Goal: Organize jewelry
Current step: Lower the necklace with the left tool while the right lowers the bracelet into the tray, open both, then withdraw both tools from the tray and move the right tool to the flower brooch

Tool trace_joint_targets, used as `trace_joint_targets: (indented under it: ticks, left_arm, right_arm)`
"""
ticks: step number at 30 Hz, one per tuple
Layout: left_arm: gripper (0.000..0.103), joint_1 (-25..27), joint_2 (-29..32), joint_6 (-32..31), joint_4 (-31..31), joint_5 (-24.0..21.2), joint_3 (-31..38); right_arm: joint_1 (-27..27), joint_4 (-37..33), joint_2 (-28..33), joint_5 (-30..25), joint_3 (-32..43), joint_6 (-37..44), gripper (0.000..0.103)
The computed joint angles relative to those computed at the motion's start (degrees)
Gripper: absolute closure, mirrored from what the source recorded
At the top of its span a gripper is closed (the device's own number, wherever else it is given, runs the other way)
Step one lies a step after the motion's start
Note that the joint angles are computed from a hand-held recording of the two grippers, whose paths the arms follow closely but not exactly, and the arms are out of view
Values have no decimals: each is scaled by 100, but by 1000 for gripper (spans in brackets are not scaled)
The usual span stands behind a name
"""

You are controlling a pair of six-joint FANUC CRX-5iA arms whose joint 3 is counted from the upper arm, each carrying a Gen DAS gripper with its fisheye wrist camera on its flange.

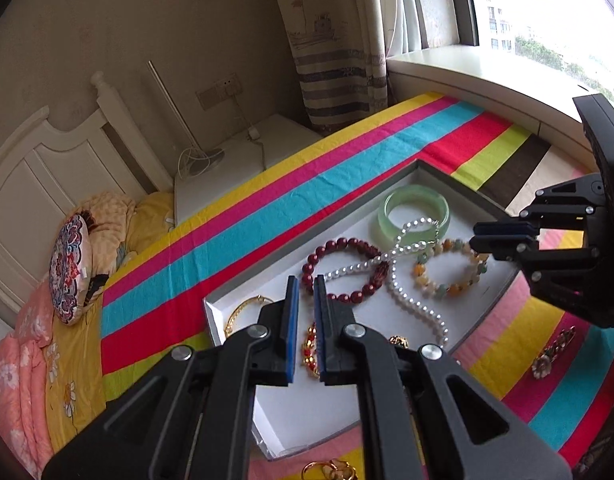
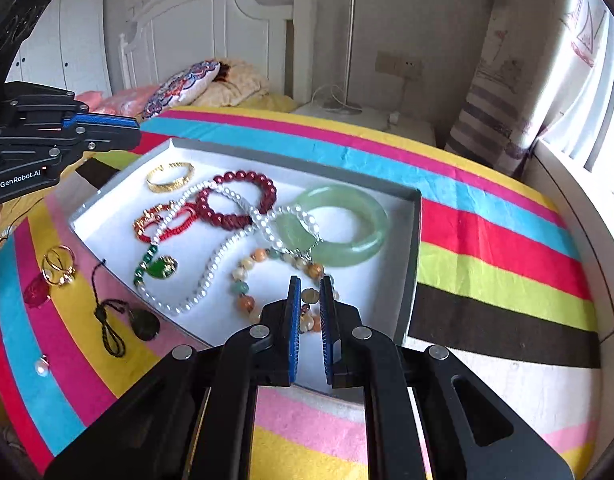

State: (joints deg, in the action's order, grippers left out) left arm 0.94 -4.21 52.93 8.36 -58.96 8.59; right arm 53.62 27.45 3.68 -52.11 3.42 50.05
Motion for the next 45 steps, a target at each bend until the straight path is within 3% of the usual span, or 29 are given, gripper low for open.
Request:
trace_joint_targets:
  ticks: [5,7,8,9,10,11,12,15,17,22,30,32,34,35,38,41,45]
  left_arm:
    - [95,153,-76,-14,-50,-10,-331]
    - [93,247,-181,-51,108,39,-510]
    - [87,287,-244,-38,185,46,-594]
    - [71,313,-338,-2,217,97,-701]
    - [62,337,-478,24,246,219,-855]
    - [41,335,-629,95,248,365,-997]
    - [25,362,-823,165,263,550,-1196]
    - [9,432,-1376,401,343,913,-1707]
    - [4,462,-1678,791,159,1030,-1950]
    - [4,697,-2513,1328,-47,1365,-2762]
    - [3,1644,-3195,388,1086,1209,-3629]
    - [3,1912,-3311,-89,1699,1161,-3865]
    - [3,2042,-3369,-442,2081,1103,-4013]
    - [3,2051,-3345,-560,2145,1033,-4015]
    - [3,1998,-3183,-793,2195,804,-3924]
    - [3,1849,-3016,-580,1875,711,-3742]
    - [3,1862,-3083,-655,1969,781,-3829]
  right_arm:
    - [5,-41,-44,-150,-22,-100,92]
    - [-3,-227,-61,-203,38,-87,87]
    - [-16,-299,-97,-203,30,-109,75]
    - [-3,-313,-158,-185,-23,-207,59]
    - [29,-256,-249,-136,-125,-378,51]
    - [70,-154,-367,-39,-261,-566,44]
    - [124,-55,-517,110,-436,-717,44]
    - [331,276,-850,276,-790,-1070,44]
    - [460,389,-1038,339,-963,-1262,44]
    - [778,892,-1472,372,-1526,-1902,36]
    - [1116,654,-1875,166,-1969,-1797,36]
    - [1157,521,-1843,55,-1923,-1619,36]
    - [1147,300,-1781,35,-1791,-1323,34]
    - [1163,211,-1712,-32,-1703,-1128,29]
    - [1216,119,-1541,-131,-1568,-797,28]
    - [1184,-94,-1433,-232,-1416,-591,28]
    - [1009,-569,-1335,-338,-1185,-371,28]
